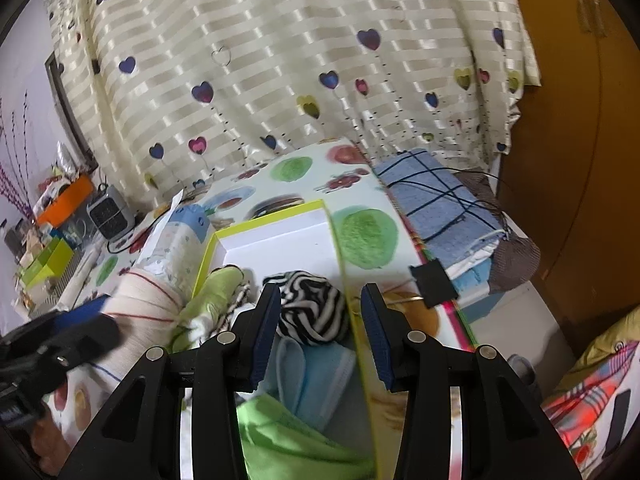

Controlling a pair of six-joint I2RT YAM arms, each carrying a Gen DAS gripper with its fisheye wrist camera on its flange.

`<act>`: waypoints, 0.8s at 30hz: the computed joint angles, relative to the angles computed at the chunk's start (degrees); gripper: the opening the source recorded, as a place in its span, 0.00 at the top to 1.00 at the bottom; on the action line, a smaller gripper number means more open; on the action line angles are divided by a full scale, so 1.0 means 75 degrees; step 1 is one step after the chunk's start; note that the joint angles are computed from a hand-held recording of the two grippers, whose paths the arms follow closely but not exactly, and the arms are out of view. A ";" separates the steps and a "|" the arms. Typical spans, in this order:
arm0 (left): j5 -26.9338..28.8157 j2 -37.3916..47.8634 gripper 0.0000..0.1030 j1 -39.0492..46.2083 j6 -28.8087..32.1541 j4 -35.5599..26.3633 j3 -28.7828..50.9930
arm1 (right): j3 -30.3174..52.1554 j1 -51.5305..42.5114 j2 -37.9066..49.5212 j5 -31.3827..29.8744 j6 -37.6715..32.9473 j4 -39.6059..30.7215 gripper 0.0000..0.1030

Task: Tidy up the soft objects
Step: 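Carry the striped sock and white rolled sock over the white box with both grippers, then release the striped sock and white sock into the box from both grippers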

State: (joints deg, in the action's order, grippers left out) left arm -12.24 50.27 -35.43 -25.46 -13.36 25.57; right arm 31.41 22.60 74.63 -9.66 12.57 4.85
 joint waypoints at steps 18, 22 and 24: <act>0.0733 0.2846 0.60 -0.0176 0.0219 0.1811 0.0310 | -0.0624 -0.0830 -0.0823 -0.0379 -0.0231 -0.0234 0.58; 0.0660 0.2759 0.60 -0.0246 0.0120 0.1719 0.0306 | -0.0664 -0.0726 -0.0973 -0.0323 -0.0308 -0.0280 0.58; 0.0615 0.2581 0.60 -0.0299 0.0053 0.1647 0.0258 | -0.0700 -0.0611 -0.1146 -0.0201 -0.0350 -0.0345 0.58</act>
State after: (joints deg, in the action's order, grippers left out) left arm -7.63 69.62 -37.67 -25.06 -1.01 27.50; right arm 26.16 18.02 66.04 -11.17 9.95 2.26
